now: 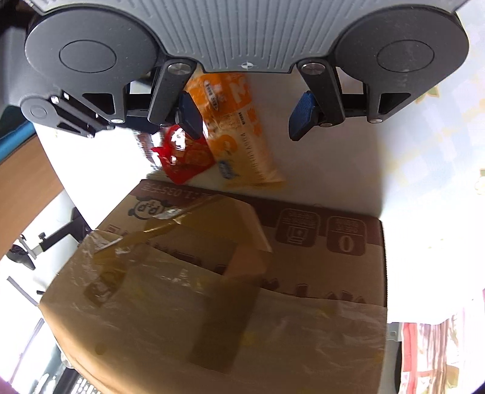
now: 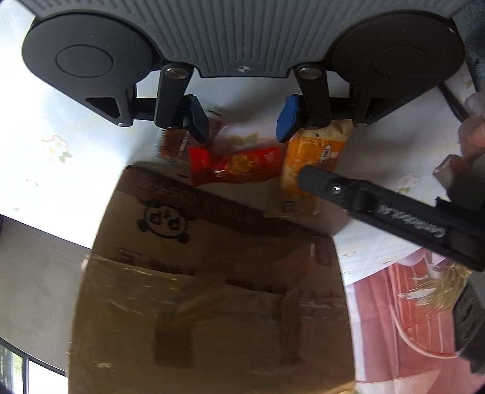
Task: Organize snacks
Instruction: 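Grasp the orange pastry bar with the left tool while the right tool grasps a red pouch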
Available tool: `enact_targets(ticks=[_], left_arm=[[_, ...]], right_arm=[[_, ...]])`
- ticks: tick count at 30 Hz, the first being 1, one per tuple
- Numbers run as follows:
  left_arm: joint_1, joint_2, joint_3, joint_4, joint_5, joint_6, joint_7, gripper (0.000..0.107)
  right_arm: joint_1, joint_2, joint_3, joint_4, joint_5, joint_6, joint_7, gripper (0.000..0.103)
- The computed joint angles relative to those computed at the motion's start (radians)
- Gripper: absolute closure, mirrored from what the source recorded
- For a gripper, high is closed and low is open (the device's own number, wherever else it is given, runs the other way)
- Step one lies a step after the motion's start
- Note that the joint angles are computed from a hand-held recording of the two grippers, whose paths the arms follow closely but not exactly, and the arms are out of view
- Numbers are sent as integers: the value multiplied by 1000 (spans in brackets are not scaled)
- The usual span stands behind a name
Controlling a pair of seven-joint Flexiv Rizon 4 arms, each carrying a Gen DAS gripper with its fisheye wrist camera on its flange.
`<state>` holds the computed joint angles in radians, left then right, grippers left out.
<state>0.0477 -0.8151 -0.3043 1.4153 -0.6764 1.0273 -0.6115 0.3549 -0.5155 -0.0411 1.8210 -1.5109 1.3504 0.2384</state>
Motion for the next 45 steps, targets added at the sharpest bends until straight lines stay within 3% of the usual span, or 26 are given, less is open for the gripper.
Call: enact_targets(ticks=[5,10,15,19,25,32,38,41,45], left_arm=[[5,-3,-17,2,-12,23,3,41],[6,4,-41,26,-14,36,89,40],[-24,-3,-21,44,20,116,123,41],[-13,-3,-32,63,44,171,148,66],[25,-6,-39,61,51,181,145,66],[64,-26,-41,30,32,186,97,66],[106,-30,-99,50,-7,212,141,66],[124,-31,-135,68,-35,236,174,66],[146,-31,-174,88,-64,263,219,66]], right_arm=[[9,-15,-4,-34,-33,37,29,51],[7,33,10,20,-32,-54,118,51],[-8,87,29,89,-4,-130,206,51],[-27,104,35,105,-30,-127,254,50],[-73,69,51,59,-89,-21,298,50],[-41,-7,41,-16,143,16,138,50],[-1,-46,17,-68,335,3,59,49],[4,-72,50,-111,487,-67,-56,49],[44,-93,35,-161,597,-137,-115,48]])
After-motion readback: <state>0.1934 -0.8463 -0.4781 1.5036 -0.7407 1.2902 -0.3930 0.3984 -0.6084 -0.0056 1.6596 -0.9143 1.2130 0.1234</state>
